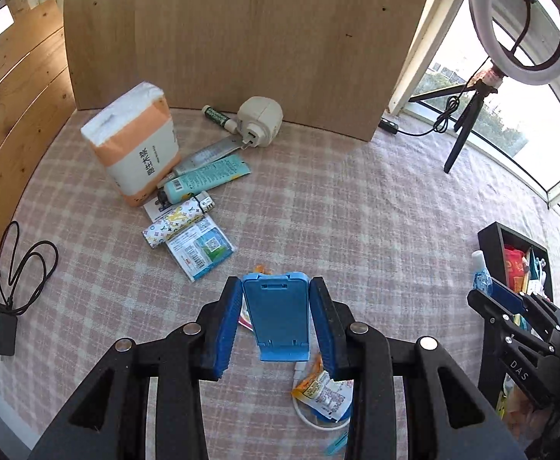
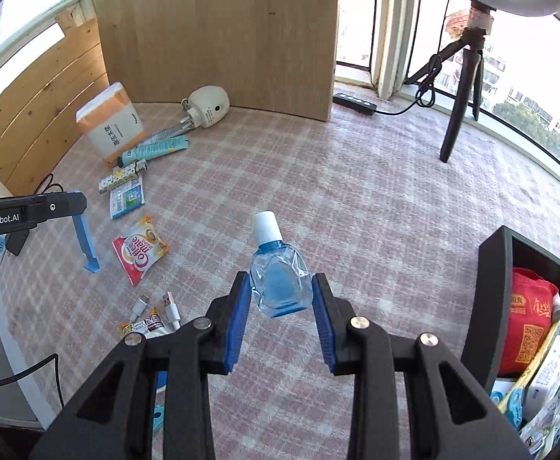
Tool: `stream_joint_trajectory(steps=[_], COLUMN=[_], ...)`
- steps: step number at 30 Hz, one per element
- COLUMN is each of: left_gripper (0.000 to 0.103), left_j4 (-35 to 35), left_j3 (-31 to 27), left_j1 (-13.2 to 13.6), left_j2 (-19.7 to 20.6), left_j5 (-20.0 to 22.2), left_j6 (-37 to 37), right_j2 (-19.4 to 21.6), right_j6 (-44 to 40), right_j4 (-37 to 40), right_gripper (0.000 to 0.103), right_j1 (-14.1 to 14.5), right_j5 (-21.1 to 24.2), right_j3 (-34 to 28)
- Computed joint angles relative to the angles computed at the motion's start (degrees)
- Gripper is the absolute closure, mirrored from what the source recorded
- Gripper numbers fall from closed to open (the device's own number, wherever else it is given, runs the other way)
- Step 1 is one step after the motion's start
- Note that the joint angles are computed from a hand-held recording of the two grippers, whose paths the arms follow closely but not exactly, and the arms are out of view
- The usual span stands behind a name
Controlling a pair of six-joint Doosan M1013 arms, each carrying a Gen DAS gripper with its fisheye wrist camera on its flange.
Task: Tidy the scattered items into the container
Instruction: 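Carry the phone stand and eye-drop bottle into the black tray and open both tools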
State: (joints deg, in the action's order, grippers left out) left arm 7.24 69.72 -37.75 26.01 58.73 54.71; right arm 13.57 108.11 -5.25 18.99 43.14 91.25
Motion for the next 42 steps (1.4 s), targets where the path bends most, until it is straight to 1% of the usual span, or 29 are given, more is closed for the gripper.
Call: stream_joint_trajectory(steps=[4, 8, 12, 16, 20, 22, 26, 28, 29, 30, 32, 33, 36, 38, 42], left_gripper=[0.069, 0.069, 0.069, 0.069, 0.069, 0.069, 0.069, 0.068, 0.063, 0.054, 0.054, 0.054, 0.054, 0.054, 0.055], left_j4=[-2.3, -6.3, -11.7, -14.9, -18.2, -19.8, -21.7, -22.1, -21.1, -20.6, -21.3, -21.0, -20.0, -19.8, -18.1], left_j3=[-3.6, -8.3, -13.4, -18.1, -22.2, -24.4, -27.4, -28.8, -29.1, -29.4, -28.8, -28.2, -26.8, -25.9, -23.0], left_j1=[-1.8, -3.9, -5.9, -8.3, -10.5, -11.6, -13.9, -15.1, -15.7, -16.0, -16.1, -16.1, -15.6, -14.9, -13.3], left_j2=[1.4, 4.1, 7.0, 9.6, 11.8, 13.0, 15.0, 15.9, 16.1, 16.3, 16.1, 15.8, 15.1, 14.6, 12.9], left_j5=[-0.7, -0.8, 0.9, 2.6, 4.8, 6.6, 8.6, 9.5, 9.9, 10.4, 10.4, 10.0, 9.2, 8.9, 7.2], left_j6=[5.0, 11.2, 17.0, 21.9, 26.4, 28.3, 30.9, 33.3, 33.1, 32.5, 32.5, 32.4, 31.7, 30.4, 28.6], right_j2=[-3.7, -7.4, -11.0, -14.1, -16.7, -17.9, -19.3, -19.7, -20.0, -20.3, -20.8, -21.0, -21.1, -20.7, -19.7], right_j6=[6.8, 14.1, 20.9, 26.8, 30.6, 32.4, 34.7, 35.5, 35.8, 35.6, 36.8, 37.1, 37.0, 36.7, 35.7], right_j4=[-4.9, -11.2, -16.2, -19.5, -21.9, -23.0, -24.0, -24.3, -24.4, -24.1, -24.9, -25.3, -25.1, -25.2, -24.1], right_gripper=[0.071, 0.071, 0.071, 0.071, 0.071, 0.071, 0.071, 0.071, 0.071, 0.069, 0.058, 0.057, 0.057, 0.057, 0.057], right_j1=[-1.7, -3.6, -5.9, -8.5, -10.9, -11.8, -13.6, -14.4, -14.7, -15.0, -14.9, -14.7, -14.2, -13.8, -13.0], right_j5=[-0.8, 0.4, 2.5, 4.8, 6.9, 7.9, 9.5, 10.0, 9.9, 9.8, 10.0, 9.7, 9.3, 9.5, 8.3], right_j3=[2.9, 5.7, 8.7, 11.5, 13.9, 14.9, 16.3, 16.7, 17.0, 17.2, 17.6, 17.7, 17.7, 17.4, 16.6])
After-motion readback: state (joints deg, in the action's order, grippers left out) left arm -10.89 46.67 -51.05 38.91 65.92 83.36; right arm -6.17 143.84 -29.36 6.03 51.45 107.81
